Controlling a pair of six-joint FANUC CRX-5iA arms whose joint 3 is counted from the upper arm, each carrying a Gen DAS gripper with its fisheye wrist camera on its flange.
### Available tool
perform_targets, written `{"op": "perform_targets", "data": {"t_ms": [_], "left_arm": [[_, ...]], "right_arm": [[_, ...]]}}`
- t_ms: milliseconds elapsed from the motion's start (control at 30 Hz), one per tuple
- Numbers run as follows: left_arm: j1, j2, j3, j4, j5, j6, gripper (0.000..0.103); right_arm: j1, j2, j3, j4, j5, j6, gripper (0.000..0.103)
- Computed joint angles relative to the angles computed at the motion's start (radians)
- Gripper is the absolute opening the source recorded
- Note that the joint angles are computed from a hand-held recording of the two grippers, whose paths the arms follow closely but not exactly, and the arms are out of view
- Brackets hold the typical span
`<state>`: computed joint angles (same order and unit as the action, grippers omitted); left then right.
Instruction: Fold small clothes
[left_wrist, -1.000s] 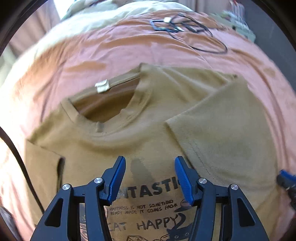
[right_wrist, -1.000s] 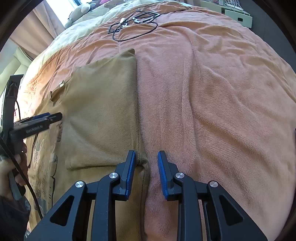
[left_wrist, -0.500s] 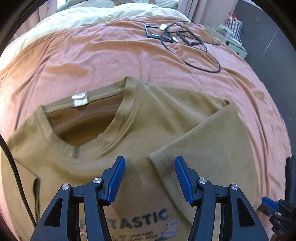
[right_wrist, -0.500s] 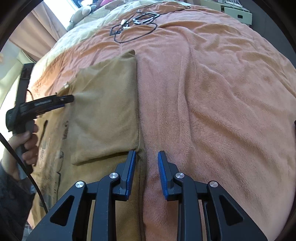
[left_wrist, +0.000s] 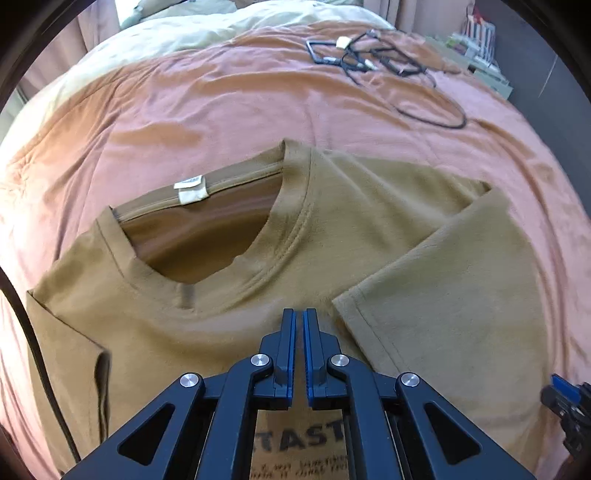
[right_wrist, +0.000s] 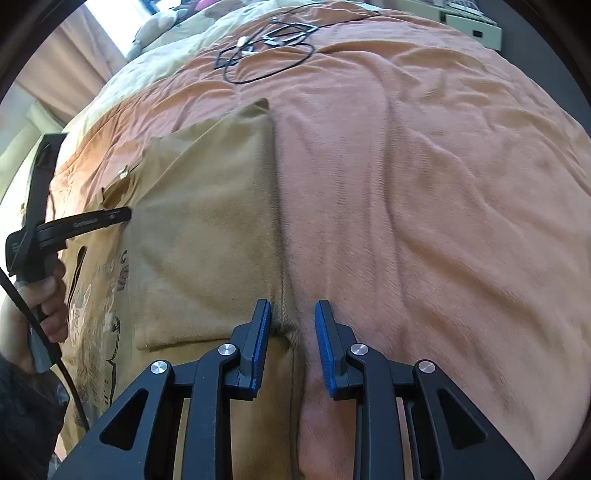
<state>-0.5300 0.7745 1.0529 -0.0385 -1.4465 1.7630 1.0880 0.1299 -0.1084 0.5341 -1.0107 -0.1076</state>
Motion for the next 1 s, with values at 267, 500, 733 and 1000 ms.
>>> {"op": "perform_targets", "data": {"t_ms": [267,500,733,1000], "left_arm": [[0.065,-0.233,-0.289,0.098,0.096,-0.051,0.022],[0.118,-0.469,-0.525,0.132,0.167,-0.115,0.050],[0.192,-0.682,-0.713,0.179,0.209,-0.168,0.080],[0.314,-0.927,-0.911,0.264,0.238,-0.278,0.095]], "right_arm": [[0.093,-0.019,0.025,0.060,-0.130,-0.078,0.022],[0.199,-0.049,0.048,0.103,-0.254,-0.146,0.031],[0.326,-0.072,0.061,0.175,-0.356,-0.227,0.085],[0.466,-0.060,0.106,0.222,-0.491,-0.296,0.103]]}}
